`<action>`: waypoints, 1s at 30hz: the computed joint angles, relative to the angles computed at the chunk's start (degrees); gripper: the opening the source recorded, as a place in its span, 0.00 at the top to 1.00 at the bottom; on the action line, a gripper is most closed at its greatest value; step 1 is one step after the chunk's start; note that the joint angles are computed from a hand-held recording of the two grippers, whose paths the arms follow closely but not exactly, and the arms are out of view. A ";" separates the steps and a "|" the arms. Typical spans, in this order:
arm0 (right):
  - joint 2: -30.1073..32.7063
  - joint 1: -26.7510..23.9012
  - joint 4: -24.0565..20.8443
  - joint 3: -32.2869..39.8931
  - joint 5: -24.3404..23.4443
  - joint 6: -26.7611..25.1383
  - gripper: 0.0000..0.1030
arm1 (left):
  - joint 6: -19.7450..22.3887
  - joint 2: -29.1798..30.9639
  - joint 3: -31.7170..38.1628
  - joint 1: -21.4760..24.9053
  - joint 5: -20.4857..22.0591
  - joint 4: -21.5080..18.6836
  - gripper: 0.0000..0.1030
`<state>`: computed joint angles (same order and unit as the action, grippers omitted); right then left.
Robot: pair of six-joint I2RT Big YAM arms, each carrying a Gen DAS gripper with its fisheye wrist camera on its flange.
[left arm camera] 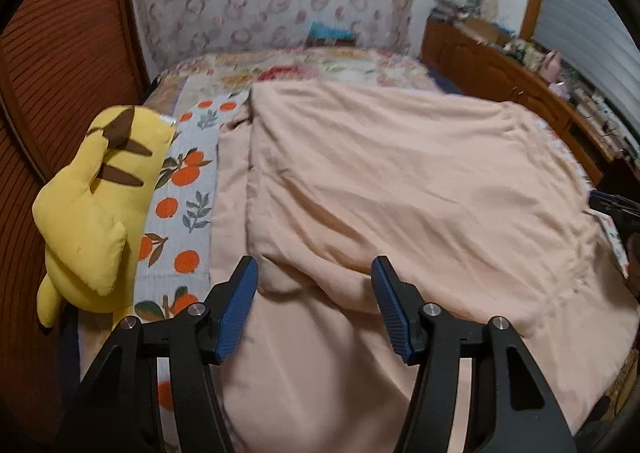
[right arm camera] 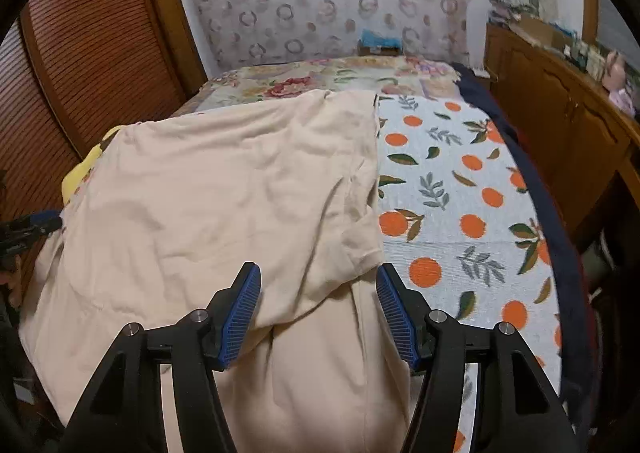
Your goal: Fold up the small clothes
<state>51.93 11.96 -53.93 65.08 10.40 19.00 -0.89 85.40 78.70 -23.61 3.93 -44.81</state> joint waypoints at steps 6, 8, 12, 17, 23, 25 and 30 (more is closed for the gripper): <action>4.16 0.17 -0.78 3.04 0.53 1.04 0.41 | 1.53 3.74 3.66 0.38 -0.29 -2.49 0.58; 5.13 0.68 -1.25 3.65 1.20 0.55 0.52 | 2.05 4.19 3.82 0.54 -0.65 -2.48 0.66; 5.91 3.12 -2.16 4.23 5.50 -1.16 0.73 | 2.93 3.53 2.71 0.99 -0.60 -0.63 0.91; 4.07 4.81 1.86 2.75 7.23 -4.30 0.93 | 3.95 -0.59 -0.51 1.48 -0.36 4.28 0.93; -2.05 8.36 8.41 0.67 12.10 -5.73 0.94 | 3.80 -7.34 -2.78 2.43 2.63 7.44 0.94; -3.64 9.91 8.32 0.72 13.07 -5.94 0.94 | 4.31 -9.76 -3.83 2.53 3.20 8.03 0.94; -8.44 14.61 6.57 -0.08 15.47 -5.84 0.94 | 4.33 -16.40 -8.00 3.10 5.29 9.21 0.94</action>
<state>43.48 26.57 -47.36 65.00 25.87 13.16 3.44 69.00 70.70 -20.50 9.22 -35.60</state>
